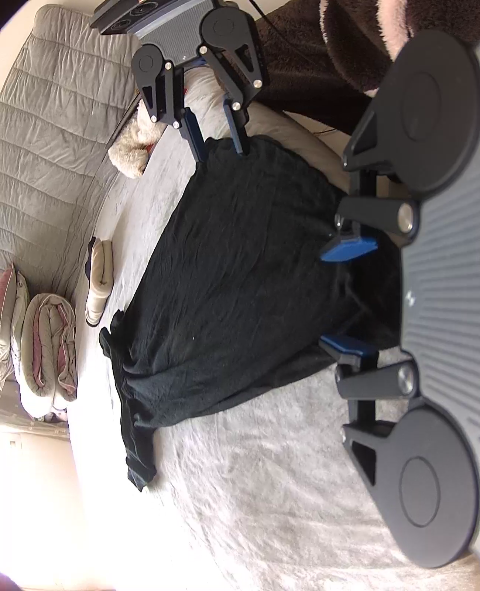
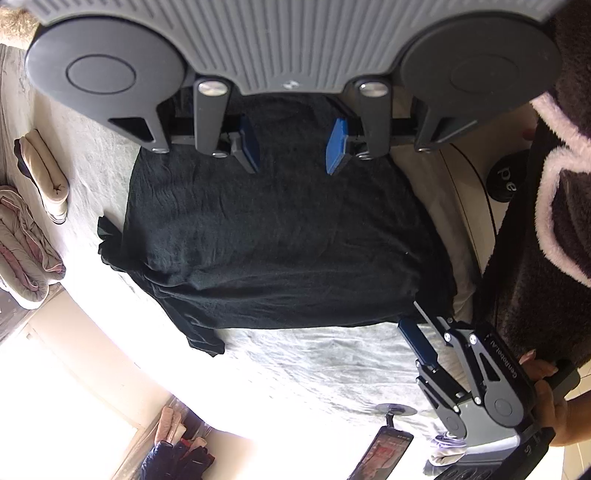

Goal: Fold clothes

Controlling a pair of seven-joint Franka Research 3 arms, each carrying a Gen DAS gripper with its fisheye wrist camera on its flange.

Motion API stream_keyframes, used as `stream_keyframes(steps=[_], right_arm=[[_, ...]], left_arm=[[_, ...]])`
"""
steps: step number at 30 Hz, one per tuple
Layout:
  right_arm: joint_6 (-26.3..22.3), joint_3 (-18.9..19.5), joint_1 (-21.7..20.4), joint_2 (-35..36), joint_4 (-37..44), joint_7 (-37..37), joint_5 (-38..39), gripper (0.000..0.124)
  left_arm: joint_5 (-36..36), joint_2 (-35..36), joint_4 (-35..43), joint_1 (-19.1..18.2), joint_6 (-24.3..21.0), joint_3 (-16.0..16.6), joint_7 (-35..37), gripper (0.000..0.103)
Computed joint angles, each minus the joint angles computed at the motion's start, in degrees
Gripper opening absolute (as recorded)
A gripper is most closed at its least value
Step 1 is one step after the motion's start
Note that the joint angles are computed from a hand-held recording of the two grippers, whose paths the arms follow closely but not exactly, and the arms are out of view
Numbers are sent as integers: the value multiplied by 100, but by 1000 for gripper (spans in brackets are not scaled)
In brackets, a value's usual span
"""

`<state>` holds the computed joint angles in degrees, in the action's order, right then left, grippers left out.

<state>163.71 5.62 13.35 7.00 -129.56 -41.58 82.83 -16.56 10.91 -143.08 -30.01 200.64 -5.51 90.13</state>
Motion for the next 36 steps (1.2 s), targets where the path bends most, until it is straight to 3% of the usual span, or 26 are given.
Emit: stream_keyframes(steps=[7, 12, 17, 23, 29, 33, 36], right_arm=[[98, 30, -61, 499, 685, -339, 774, 43], [288, 42, -74, 827, 1072, -243, 963, 43], [335, 65, -142, 1129, 1464, 379, 546, 43], [176, 222, -436, 1632, 2317, 1316, -345, 43], [-34, 412, -779, 2631, 3741, 2069, -994, 43], [-493, 299, -822, 3514, 4965, 3280, -1833, 43], [-765, -40, -604, 4351, 6189, 4598, -2673, 43]], left_arm=[[-1330, 311, 462, -735, 23, 677, 648, 46], [-2447, 579, 952, -1437, -125, 1336, 1295, 55], [-3131, 839, 1430, -2390, -518, 2378, 1641, 55], [-3069, 1360, 2149, -3286, -1014, 3579, 1332, 55], [-2689, 2460, 3481, -3430, -1734, 4250, 453, 58], [-2341, 3341, 4636, -3182, -2217, 4460, -202, 59], [-2072, 4008, 5586, -2893, -2557, 4564, -707, 59]])
